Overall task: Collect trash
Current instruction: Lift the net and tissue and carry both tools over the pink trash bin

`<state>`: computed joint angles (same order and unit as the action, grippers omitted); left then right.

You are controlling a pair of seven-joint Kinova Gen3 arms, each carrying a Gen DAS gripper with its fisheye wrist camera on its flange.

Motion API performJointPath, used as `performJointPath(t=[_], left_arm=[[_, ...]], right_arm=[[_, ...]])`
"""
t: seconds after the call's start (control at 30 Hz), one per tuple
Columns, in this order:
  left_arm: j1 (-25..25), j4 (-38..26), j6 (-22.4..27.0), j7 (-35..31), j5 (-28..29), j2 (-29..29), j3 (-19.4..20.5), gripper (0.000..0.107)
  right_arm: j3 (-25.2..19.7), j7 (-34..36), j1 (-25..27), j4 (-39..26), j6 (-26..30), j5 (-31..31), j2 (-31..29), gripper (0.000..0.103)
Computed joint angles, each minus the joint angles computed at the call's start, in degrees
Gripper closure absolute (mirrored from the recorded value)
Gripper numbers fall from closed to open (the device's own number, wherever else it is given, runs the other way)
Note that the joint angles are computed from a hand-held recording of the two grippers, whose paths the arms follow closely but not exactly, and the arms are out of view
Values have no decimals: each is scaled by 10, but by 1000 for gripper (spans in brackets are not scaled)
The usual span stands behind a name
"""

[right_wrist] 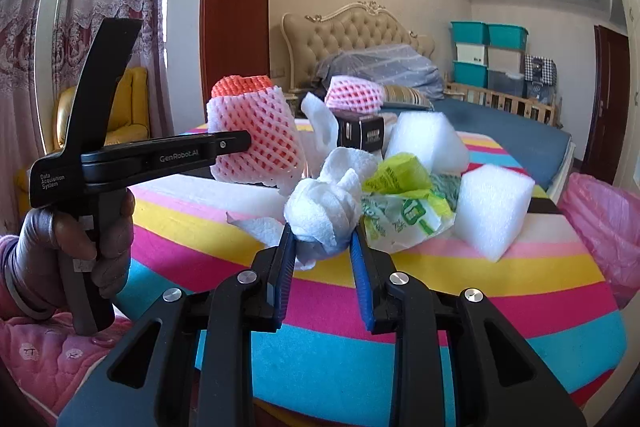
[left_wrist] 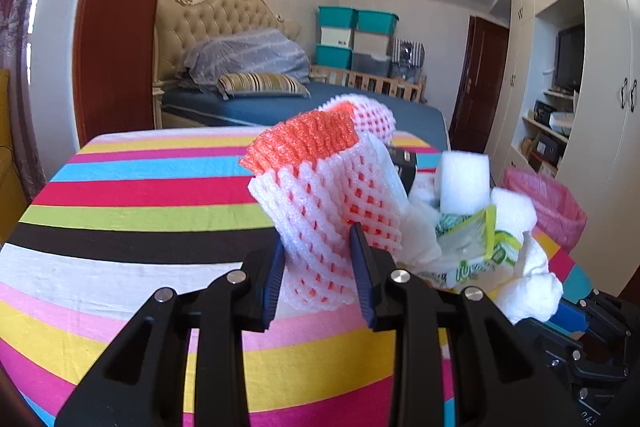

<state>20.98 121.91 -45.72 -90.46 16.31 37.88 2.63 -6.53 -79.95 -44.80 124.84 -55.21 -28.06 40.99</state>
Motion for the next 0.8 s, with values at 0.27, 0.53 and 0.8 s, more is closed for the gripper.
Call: performJointPath(t=[0.27, 0.53, 0.8], left_arm=[[14, 46, -107, 11, 10, -9, 4, 76], [20, 57, -142, -3, -11, -15, 16, 76], [5, 5, -43, -7, -87, -27, 41, 76]], right_arm=[[-7, -31, 2, 43, -92, -5, -4, 76], [-5, -53, 17, 72, -138, -38, -13, 76], [2, -77, 37, 94, -160, -72, -17, 76]])
